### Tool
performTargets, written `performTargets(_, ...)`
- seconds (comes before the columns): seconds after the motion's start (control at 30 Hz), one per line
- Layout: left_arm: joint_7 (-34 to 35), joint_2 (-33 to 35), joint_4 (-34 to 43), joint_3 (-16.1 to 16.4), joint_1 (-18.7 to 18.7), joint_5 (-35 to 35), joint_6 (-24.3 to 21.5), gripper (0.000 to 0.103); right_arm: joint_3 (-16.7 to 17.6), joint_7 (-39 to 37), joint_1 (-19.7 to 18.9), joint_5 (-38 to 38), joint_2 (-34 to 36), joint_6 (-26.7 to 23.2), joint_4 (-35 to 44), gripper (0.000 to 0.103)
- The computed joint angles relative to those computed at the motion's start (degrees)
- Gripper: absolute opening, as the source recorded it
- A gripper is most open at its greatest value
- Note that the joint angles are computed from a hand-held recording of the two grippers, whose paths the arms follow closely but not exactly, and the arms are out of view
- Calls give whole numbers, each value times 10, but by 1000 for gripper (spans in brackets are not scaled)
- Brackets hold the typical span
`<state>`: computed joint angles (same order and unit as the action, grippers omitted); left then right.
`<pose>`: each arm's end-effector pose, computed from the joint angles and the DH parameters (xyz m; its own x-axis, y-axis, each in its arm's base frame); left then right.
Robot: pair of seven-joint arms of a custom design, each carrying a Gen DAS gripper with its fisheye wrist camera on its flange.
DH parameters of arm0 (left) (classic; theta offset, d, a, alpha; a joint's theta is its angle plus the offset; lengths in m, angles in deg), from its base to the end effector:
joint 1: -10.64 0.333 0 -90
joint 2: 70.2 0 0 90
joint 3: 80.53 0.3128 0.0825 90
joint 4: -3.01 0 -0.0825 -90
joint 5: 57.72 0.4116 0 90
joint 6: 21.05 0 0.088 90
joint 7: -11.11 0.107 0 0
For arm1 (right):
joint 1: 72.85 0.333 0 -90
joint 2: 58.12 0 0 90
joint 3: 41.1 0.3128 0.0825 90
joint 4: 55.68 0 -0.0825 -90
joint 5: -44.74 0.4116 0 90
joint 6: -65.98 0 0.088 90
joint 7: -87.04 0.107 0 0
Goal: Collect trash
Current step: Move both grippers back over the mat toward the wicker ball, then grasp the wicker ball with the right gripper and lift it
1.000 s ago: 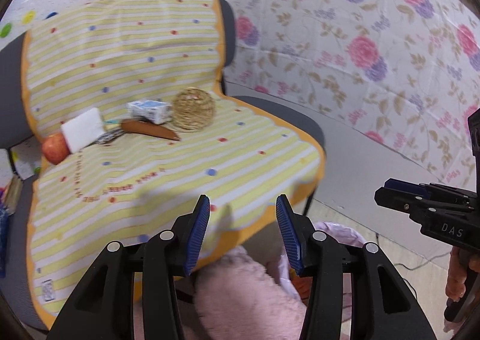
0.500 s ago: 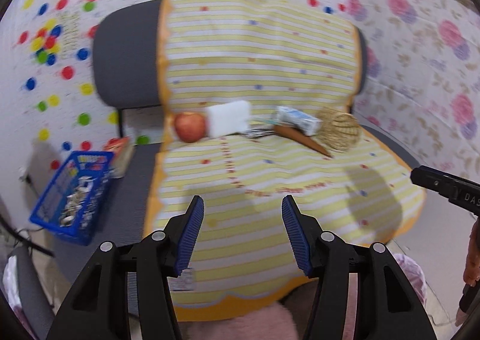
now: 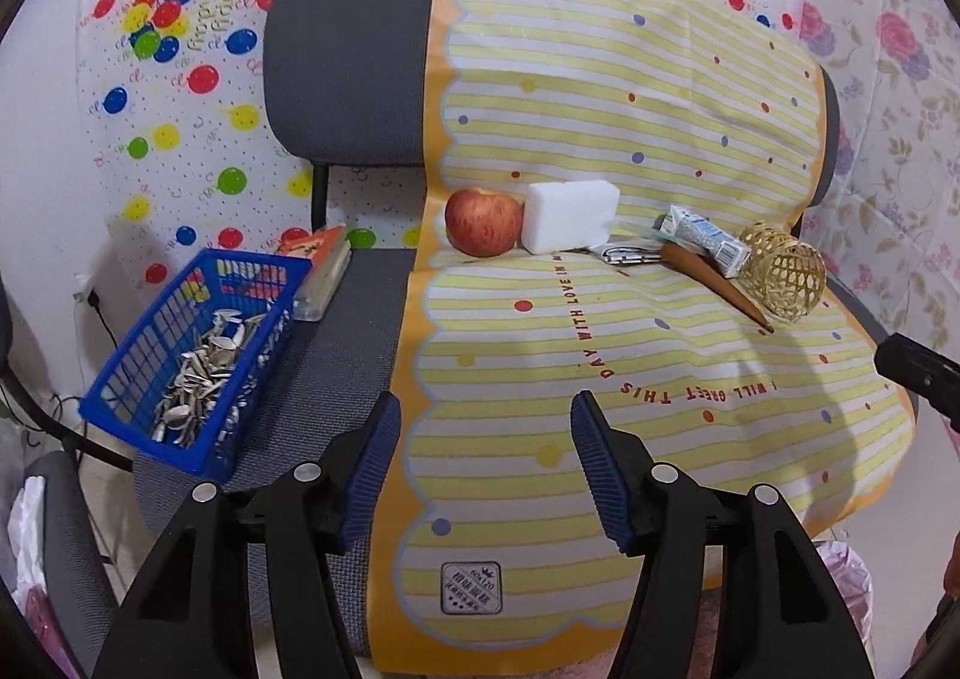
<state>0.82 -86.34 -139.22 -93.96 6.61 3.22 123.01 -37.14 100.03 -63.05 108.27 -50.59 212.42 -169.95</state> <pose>0.4636 -0.1534 0.3983 0.5740 -0.8171 0.0534 -0.5316 -0.4214 -0.7348 0.6215 0.1379 0.4183 0.7230 -0.6734 -0.1546 -0.5300 -0.3970 -0.7494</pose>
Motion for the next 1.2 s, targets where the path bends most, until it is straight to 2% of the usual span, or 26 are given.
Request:
performTargets(0.13, -3, 30, 18, 10, 9, 12, 26, 60, -2, 10, 1, -17, 18, 33, 12, 36)
performTargets(0.27, 0, 65, 47, 20, 16, 29, 52, 63, 0, 25, -6, -32, 44, 51, 41, 44)
performTargets(0.33, 2, 89, 71, 24, 19, 43, 60, 65, 3, 29, -9, -37, 56, 63, 55, 46)
performTargets(0.4, 23, 115, 98, 31, 18, 42, 62, 69, 6, 38, -11, -46, 73, 70, 74, 46)
performTargets(0.53, 76, 172, 160, 45, 12, 31, 71, 70, 12, 63, -16, -69, 114, 88, 121, 50)
performTargets(0.7, 120, 242, 246, 62, -5, 50, 66, 73, 7, 139, -14, -143, 179, 103, 195, 54)
performTargets(0.83, 157, 299, 310, 79, -20, 66, 63, 73, 7, 189, -21, -189, 222, 99, 249, 54)
performTargets(0.9, 188, 330, 342, 87, -26, 60, 62, 80, 9, 209, -25, -207, 241, 92, 274, 54)
performTargets(1.0, 228, 368, 384, 100, -32, 44, 68, 81, 7, 238, -26, -235, 268, 82, 309, 54)
performTargets(1.2, 281, 422, 447, 123, -36, 28, 110, 80, -2, 305, -22, -292, 329, 48, 393, 54)
